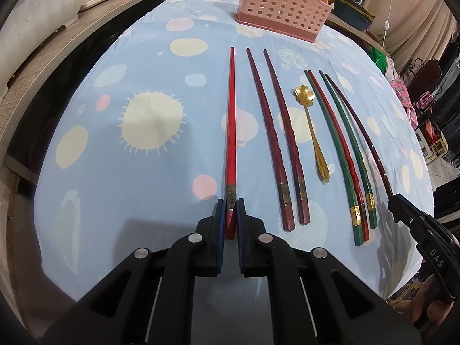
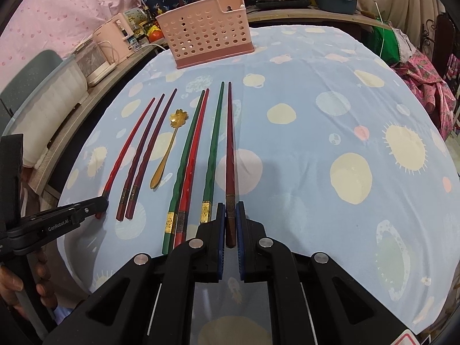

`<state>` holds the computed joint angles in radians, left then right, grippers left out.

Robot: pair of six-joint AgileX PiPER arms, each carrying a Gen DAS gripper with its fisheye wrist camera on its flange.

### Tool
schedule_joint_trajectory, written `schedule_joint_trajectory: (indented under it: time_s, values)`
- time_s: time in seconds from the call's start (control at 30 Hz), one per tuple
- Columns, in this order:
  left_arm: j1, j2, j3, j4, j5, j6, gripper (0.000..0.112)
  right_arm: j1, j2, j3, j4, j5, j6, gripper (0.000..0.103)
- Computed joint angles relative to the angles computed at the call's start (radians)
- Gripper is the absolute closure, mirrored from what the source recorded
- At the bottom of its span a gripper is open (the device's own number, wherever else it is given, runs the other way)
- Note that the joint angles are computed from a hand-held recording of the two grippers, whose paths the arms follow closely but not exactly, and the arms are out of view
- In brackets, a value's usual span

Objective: Organize utensils
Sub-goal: 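Lift both chopsticks and lower them into the pink basket with both tools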

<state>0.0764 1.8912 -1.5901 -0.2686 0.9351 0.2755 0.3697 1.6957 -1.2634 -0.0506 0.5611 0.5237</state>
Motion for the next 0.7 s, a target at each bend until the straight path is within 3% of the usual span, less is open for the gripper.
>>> schedule_joint_trajectory:
  time_s: [0.7]
  values:
    - [0.010,-0.010,0.016,-0.010,-0.005,0.012,0.105,0.017,-0.008,-0.003,-0.034,0.000,0.026,0.096]
